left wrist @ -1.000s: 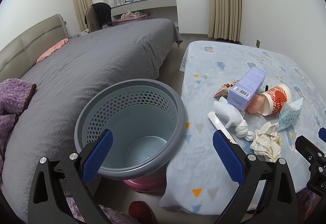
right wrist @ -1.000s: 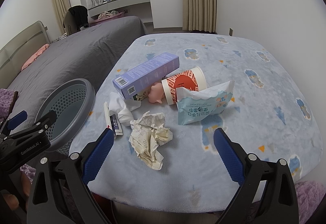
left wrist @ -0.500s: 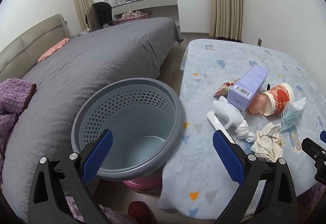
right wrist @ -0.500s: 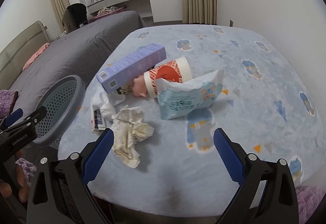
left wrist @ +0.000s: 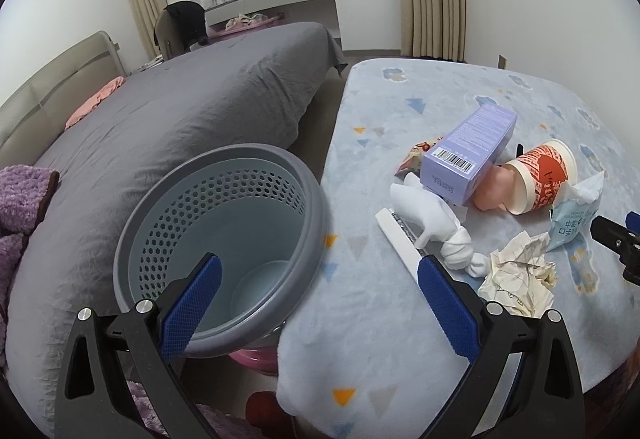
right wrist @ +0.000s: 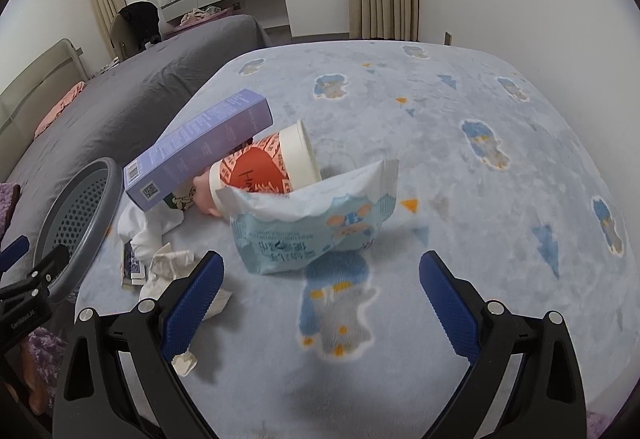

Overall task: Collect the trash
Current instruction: 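Reach the right tool to the blue wipes packet and close on it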

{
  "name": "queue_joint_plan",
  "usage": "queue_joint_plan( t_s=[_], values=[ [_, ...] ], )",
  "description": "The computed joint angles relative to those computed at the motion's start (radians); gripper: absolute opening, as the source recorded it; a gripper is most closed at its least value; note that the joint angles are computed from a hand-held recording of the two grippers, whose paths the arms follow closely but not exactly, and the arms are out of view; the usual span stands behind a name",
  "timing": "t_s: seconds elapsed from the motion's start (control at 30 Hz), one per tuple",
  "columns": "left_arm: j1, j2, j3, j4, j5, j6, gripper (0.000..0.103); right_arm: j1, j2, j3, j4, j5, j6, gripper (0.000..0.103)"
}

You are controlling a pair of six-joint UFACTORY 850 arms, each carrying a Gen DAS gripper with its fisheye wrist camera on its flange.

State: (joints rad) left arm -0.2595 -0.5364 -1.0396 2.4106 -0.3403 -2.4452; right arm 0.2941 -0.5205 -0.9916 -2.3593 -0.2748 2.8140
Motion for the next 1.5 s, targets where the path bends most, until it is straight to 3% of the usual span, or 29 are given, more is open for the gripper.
queue_joint_plan(
  t_s=[0.1,0.27,0.5,0.63,0.93,1.5],
  values=[
    [-0.004,-0.01,-0.013,-0.021,0.006,0.017,0.097,-0.003,-0.021,-0.019,-0.012,0.03,0.022,0.094],
    [-0.006,-0.018,-0.026,-0.029,0.019,0.02,0.097,0.012,-0.064,-0.069,0.123,0.05,-0.071,0.094],
    [-0.005,-0.02,-0.027,-0.008,0.026,0.001,0.097,0.04,-0.133,-0.162,0.595,0.032,-0.514,0.094],
    [0.001,-0.016,-0.024,0.006,0.031,-0.014,0.097,0.045,-0.16,-0.199,0.767,0.019,-0.655,0.094],
    [0.006,0.002,-0.007,0.061,0.025,-0.072,0.097,0.036,-0.156,-0.183,0.78,-0.035,-0.605,0.094],
    [0.003,0.016,0.01,0.096,0.018,-0.101,0.097,0.002,0.0,0.063,0.701,-0.099,-0.449,0.094]
  ],
)
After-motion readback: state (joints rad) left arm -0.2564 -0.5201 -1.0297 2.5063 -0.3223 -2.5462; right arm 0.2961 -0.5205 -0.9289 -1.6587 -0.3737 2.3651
